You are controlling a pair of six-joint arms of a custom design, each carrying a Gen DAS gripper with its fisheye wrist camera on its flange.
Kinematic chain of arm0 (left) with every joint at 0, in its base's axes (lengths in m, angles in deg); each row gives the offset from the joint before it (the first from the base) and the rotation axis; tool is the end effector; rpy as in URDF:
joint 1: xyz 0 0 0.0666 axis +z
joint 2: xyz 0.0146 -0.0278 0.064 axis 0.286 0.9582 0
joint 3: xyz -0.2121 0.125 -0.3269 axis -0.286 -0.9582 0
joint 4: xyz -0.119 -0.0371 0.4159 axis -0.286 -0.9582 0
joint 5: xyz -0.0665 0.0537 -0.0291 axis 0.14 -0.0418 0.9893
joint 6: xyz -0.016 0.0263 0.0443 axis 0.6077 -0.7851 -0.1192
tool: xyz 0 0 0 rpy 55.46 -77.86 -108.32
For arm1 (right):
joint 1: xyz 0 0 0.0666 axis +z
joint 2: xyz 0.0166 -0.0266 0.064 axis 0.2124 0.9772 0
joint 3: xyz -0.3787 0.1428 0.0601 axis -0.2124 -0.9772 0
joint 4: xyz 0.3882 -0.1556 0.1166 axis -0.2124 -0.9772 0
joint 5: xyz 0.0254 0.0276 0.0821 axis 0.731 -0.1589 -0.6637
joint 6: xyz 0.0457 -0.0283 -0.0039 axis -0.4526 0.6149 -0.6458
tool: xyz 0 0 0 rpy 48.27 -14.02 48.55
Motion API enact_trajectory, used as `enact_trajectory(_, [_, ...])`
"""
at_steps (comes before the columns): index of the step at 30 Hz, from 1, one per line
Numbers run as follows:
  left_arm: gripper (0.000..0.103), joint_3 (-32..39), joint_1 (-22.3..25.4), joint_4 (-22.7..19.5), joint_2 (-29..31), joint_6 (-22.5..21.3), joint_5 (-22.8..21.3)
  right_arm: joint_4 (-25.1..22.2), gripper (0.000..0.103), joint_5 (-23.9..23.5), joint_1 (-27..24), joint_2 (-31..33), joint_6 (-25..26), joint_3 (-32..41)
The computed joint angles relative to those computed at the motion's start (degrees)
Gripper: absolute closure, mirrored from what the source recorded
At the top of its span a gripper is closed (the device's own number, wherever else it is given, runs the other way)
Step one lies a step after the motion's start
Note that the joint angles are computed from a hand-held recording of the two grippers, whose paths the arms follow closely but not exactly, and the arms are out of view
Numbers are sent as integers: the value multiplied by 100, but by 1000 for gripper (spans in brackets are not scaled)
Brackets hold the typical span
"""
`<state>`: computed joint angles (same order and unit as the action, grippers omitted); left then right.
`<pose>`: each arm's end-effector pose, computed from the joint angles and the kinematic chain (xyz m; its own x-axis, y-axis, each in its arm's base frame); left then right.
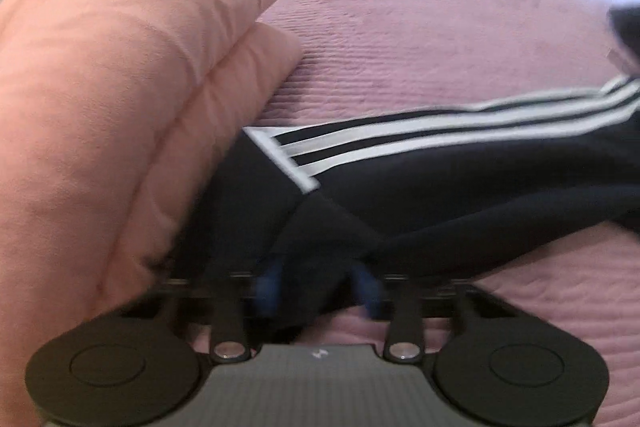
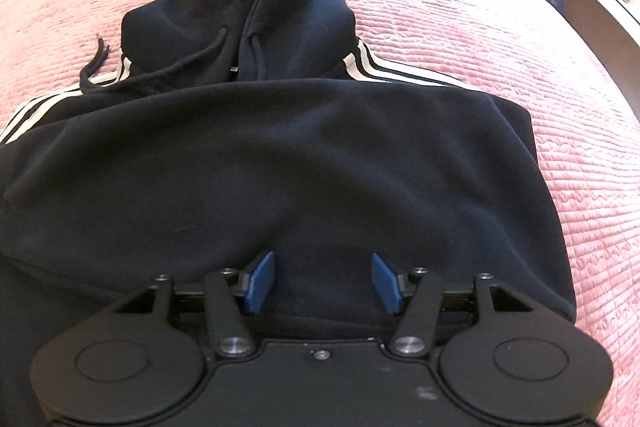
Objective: Fold large clothes
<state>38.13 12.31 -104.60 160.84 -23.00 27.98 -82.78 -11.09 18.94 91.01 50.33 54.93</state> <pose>0.6063 -0.0416 0.2897 -0.8154 0.2010 -0.5429 0.1181 0.9758 0.1839 0.5247 0.0490 0.2798 -0.8224 0.3578 -0.4424 0.4468 0.8875 -0.1126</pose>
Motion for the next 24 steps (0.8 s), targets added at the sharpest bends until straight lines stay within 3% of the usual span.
enact_trajectory(3, [89, -3, 63, -91, -107, 73, 167, 120, 29, -38, -38, -56, 69, -92])
enact_trajectory(9, [90, 183, 353, -488, -42, 662, 367, 546, 26, -421, -225, -265, 169, -393])
enact_trajectory(12, [84, 260, 348, -554, 25, 638, 490, 608, 25, -528, -271, -312, 268, -443])
enact_trajectory(15, [63, 358, 206, -586, 166, 485, 426, 597, 25, -553, -282, -294, 374, -417])
enact_trajectory(18, [60, 456, 66, -566, 344, 513, 66, 625, 24, -616, -305, -309, 482, -428])
enact_trajectory(21, [97, 527, 51, -502, 389, 660, 18, 677, 25, -706, -337, -388, 552, -475])
enact_trajectory(24, [97, 442, 22, -315, 135, 816, 96, 916, 27, -669, -312, -686, 571, -662])
